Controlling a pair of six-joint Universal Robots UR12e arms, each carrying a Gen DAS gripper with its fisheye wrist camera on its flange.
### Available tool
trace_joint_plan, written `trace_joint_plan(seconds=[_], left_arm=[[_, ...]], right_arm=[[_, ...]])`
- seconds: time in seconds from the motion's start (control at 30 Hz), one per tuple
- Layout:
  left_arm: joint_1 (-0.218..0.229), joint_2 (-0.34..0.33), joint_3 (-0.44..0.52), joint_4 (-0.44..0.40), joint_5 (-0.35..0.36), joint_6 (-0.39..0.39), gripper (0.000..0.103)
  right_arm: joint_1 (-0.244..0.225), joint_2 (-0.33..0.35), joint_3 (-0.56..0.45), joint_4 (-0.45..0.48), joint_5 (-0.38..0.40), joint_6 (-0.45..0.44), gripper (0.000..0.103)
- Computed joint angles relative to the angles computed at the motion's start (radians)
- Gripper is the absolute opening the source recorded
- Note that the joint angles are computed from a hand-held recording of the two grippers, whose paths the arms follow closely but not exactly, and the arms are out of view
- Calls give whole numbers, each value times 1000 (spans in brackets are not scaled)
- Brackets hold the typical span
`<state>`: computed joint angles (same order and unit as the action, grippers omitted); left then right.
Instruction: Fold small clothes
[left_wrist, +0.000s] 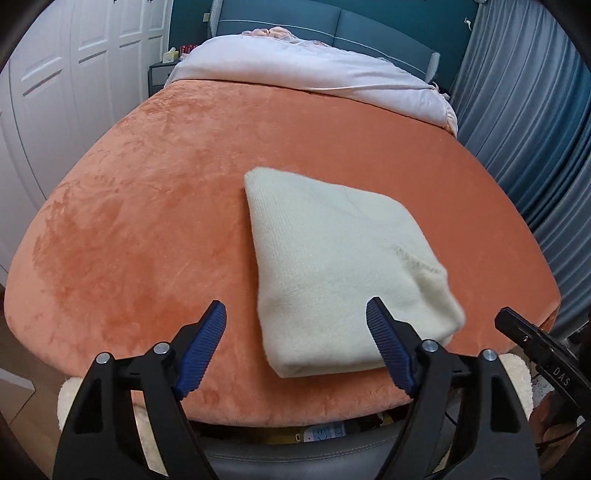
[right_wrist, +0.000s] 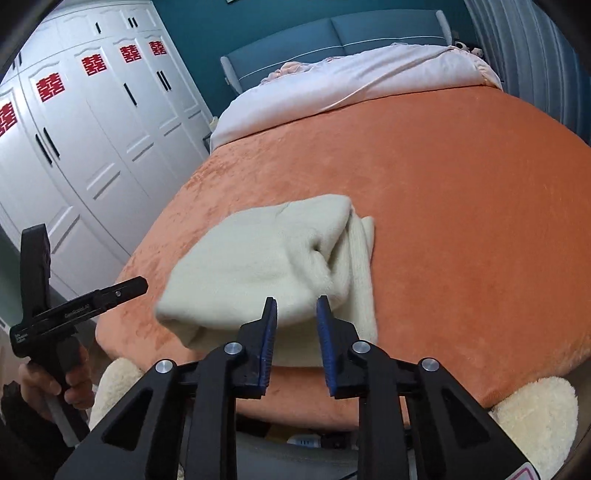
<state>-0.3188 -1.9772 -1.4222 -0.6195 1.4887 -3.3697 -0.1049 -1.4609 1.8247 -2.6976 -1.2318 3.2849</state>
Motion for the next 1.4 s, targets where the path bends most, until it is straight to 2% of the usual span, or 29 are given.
trace_joint_plan(seconds=[0.07, 0.13, 0.17, 0.27, 0.3, 0.33, 0.4, 0.5, 0.6, 0.63, 0.73, 0.8, 0.83, 0.87, 0.93, 1.07, 1.17, 1.23, 1.4], left_arm=[[-23, -22, 31, -52, 55, 4, 76], [-34, -37, 45, -98, 108, 16, 74], [-34, -40, 46, -123, 127, 24, 72], [-28, -57, 46, -157, 135, 20, 72], [-24, -58, 43, -167, 124, 19, 72], [-23, -61, 43, -180, 122, 16, 73], [-25, -68, 41, -182, 138, 25, 73], [-35, -65, 41, -178, 169, 31, 74], [-45, -51, 36, -176, 178, 38, 72], [-50, -45, 31, -169, 188, 39, 72], [-70, -26, 5, -118, 224, 50, 73], [-82, -18, -10, -88, 240, 42, 78], [-86, -14, -20, -69, 239, 30, 84], [-88, -10, -31, -45, 231, 20, 85], [-93, -6, -44, -22, 227, 8, 88], [-111, 0, -70, 11, 258, 3, 90], [-122, 5, -97, 44, 285, -7, 90], [-124, 10, -112, 55, 288, -15, 90], [-131, 17, -142, 89, 330, -3, 90]], right_arm=[[16, 20, -21, 11, -22, -5, 20], [20, 48, -46, 14, -15, 2, 12], [27, 53, -43, 15, -25, 7, 11], [44, 102, -89, 147, -94, -24, 10], [45, 119, -98, 206, -106, -37, 6], [43, 132, -93, 225, -96, -40, 0], [38, 123, -59, 169, -74, -25, 0], [58, 114, -71, 192, -135, -31, 0], [81, 80, -49, 145, -215, -60, 0], [86, 63, -33, 122, -238, -60, 4], [95, 17, 18, 76, -273, -43, 8], [100, -11, 48, 64, -295, -16, 9], [102, -19, 58, 62, -306, 2, 14], [103, -24, 68, 56, -319, 29, 19], [104, -38, 93, 46, -332, 86, 45], [115, -37, 97, 104, -354, 65, 47], [130, -37, 104, 72, -394, 54, 50], [137, -36, 109, 53, -411, 52, 56], [145, -31, 113, 29, -431, 38, 56]])
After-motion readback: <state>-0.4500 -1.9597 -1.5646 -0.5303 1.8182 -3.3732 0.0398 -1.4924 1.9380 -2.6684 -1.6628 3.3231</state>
